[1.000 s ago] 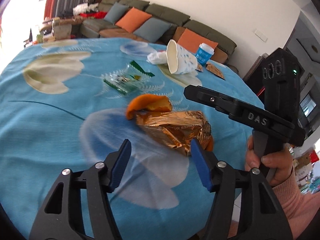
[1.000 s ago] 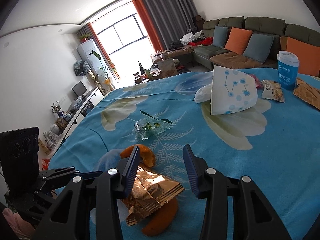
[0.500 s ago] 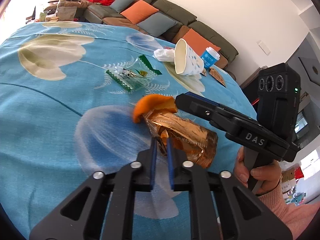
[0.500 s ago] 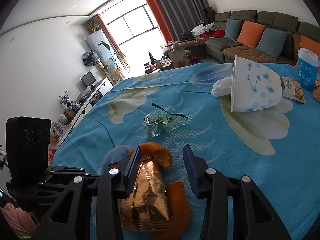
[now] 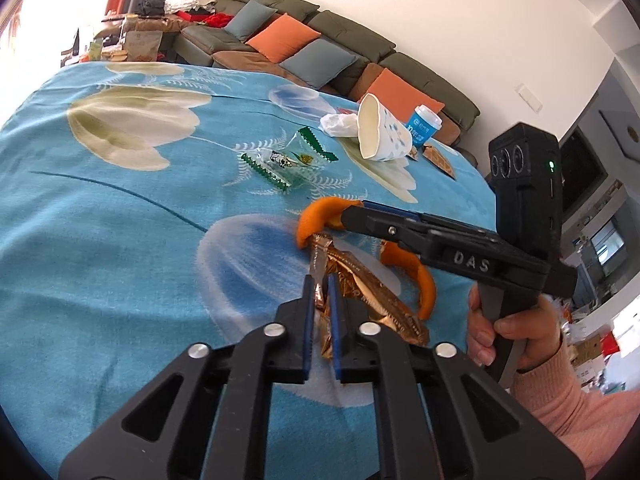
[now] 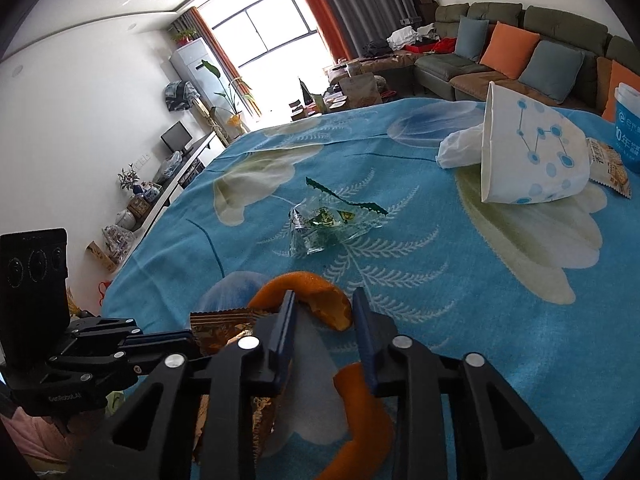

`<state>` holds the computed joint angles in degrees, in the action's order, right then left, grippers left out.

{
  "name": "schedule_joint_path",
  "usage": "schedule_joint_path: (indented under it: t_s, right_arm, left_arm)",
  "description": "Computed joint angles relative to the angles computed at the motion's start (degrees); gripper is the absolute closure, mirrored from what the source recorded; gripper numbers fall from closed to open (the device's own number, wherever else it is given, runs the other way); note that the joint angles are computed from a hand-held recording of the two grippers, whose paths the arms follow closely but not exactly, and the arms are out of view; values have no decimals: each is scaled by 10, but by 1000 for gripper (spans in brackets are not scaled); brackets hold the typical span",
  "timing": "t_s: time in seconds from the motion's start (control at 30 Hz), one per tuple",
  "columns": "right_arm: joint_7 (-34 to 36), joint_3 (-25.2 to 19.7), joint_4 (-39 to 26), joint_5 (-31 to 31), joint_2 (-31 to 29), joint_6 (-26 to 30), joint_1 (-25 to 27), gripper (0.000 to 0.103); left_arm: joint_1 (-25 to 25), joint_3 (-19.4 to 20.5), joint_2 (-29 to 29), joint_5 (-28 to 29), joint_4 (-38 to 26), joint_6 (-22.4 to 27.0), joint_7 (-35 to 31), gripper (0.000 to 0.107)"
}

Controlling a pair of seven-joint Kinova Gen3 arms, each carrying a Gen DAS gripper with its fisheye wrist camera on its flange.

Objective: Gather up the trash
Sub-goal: 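Grasp the gold foil wrapper with the left tool while the right tool grasps the orange peel, then carry the gold wrapper and orange peel toward the teal bin with both tools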

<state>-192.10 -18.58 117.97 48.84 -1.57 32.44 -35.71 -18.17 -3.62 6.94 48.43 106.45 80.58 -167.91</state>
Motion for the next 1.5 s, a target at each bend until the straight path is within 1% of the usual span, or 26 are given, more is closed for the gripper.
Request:
schedule_joint_path:
  t_s: [0.03,0.07,0.1,0.17,0.27,0.3,0.33,0.4,0.47,0.67,0.77,1.03,1.27,1.5]
  right_arm:
    - [-2,1,2,-2,-1,-4,1,86]
    - [-6,1,5,-1,-3,-7,2,89]
    - [-13,0,8,3,-5,-9,3,89]
    - [-26,-5,9,13,-6,-3,2,91]
    - [-38,-10,10,24,-8,2,1,92]
    - [-44,-11,11,28,-8,2,0,92]
    - [-46,-10,11,29,-9,1,0,92]
    - [-59,-12,12,38,-8,1,0,92]
    - [-69,-13,12,47,-8,1,-1,93]
    - [-94,-19,18,68,-16,4,-2,94]
    - [-121,-22,23,89,-20,-3,0,94]
    - [-166,-31,17,128,-19,6,-2,95]
    - [-185,-26,4,155,-12,8,-12,95]
    - [-217,-16,-9,196,4,-2,-23,95]
  left_arm:
    - [1,0,-2,-1,2,-3,-3,94]
    - [1,0,-2,-3,3,-3,-6,85]
    - [2,0,-3,-3,4,-3,-9,77]
    - [3,1,-1,-5,5,-1,-14,70]
    - [5,3,1,-7,7,0,-16,70]
    - [6,3,2,-8,7,-1,-16,71]
    - [7,4,4,-9,6,1,-16,74]
    - [10,6,7,-16,3,2,-9,94]
    - [11,7,9,-16,5,-1,-6,94]
    - [-3,0,3,-6,9,7,-20,97]
    - [-10,-7,-7,-1,12,5,-31,97]
    - [-33,-26,-15,0,5,12,-47,97]
    - [-59,-39,-15,7,-1,19,-59,97]
    - [-81,-50,-17,15,-11,14,-60,97]
